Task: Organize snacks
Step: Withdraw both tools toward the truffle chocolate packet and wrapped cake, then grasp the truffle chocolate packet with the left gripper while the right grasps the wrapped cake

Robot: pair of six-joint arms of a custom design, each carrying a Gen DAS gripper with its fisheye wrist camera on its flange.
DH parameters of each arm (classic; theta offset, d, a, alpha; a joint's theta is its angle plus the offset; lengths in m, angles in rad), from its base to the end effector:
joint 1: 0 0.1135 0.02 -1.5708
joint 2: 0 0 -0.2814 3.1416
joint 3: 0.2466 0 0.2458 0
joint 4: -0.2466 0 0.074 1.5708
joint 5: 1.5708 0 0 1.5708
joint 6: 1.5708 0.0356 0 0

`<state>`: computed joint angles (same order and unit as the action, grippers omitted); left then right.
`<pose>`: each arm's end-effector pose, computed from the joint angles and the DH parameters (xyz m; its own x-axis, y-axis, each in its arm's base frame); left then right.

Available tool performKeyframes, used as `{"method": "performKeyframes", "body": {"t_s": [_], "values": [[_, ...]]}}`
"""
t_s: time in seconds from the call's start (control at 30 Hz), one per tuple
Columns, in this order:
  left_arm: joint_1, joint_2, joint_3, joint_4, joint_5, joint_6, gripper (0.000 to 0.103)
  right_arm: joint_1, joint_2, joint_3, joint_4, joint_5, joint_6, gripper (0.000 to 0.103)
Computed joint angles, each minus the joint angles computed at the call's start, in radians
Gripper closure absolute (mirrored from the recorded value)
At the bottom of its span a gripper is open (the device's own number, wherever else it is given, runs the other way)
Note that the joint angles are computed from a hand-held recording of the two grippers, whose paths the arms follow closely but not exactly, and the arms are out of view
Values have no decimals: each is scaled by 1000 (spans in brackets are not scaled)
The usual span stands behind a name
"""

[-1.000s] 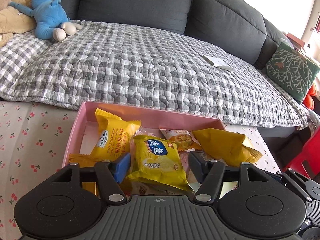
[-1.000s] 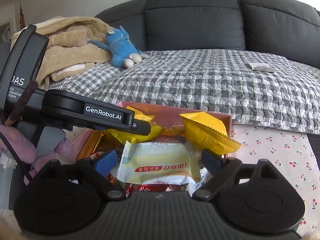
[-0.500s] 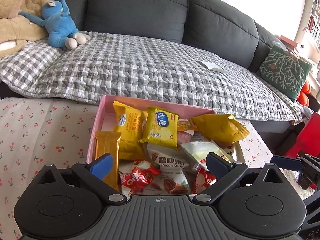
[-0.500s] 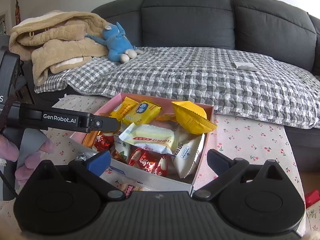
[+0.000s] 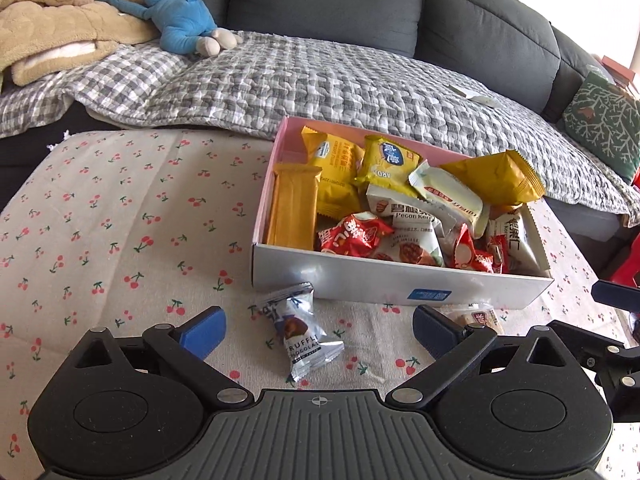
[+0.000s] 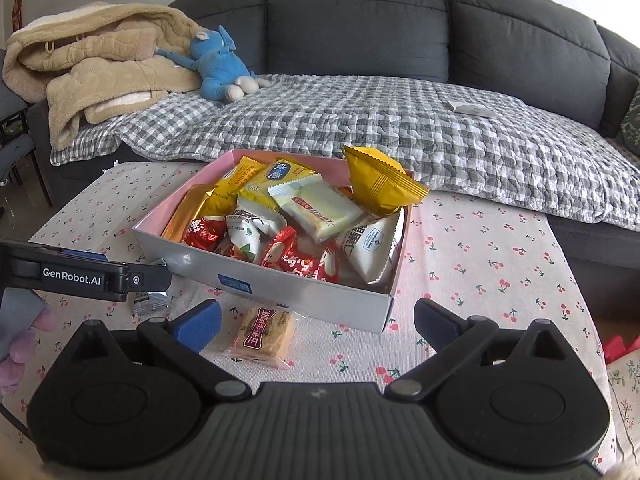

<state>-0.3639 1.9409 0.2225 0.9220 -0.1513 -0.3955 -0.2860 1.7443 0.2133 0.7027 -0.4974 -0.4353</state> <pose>0.2098 -0.0742 0.0532 -0.7141 -0.1356 -0.6868 -0.0236 0.9852 -0.1700 0.2055 -0.0427 0.0773 -0.6150 -0.2054 -0.7613 -0.3539 0.9347 0.0337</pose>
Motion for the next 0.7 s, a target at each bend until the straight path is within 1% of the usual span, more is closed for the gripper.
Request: {"method": "performKeyframes", "body": {"t_s": [0.1, 0.27, 0.37, 0.43, 0.5, 0.57, 0.63, 0.7], "values": [[-25, 34, -13, 33, -30, -44, 3, 3, 50, -18, 60, 19, 0, 0], [-58, 124, -13, 104, -83, -121, 3, 46, 85, -29, 77, 64, -20, 0], [-78, 169, 8, 106, -130, -151, 2, 85, 147, -7, 76, 80, -15, 0], [-82, 198, 14, 124, -154, -156, 3, 119, 197, -8, 121, 114, -4, 0], [-85, 226, 9, 165, -178, -150, 3, 148, 246, -17, 180, 144, -5, 0], [-81, 249, 3, 204, -194, -139, 3, 145, 294, -43, 273, 126, -24, 0], [-77, 279, -9, 262, -204, -135, 3, 140, 308, -50, 302, 111, -38, 0], [-72, 317, -23, 337, -205, -132, 3, 127, 310, -42, 285, 89, -41, 0]]}}
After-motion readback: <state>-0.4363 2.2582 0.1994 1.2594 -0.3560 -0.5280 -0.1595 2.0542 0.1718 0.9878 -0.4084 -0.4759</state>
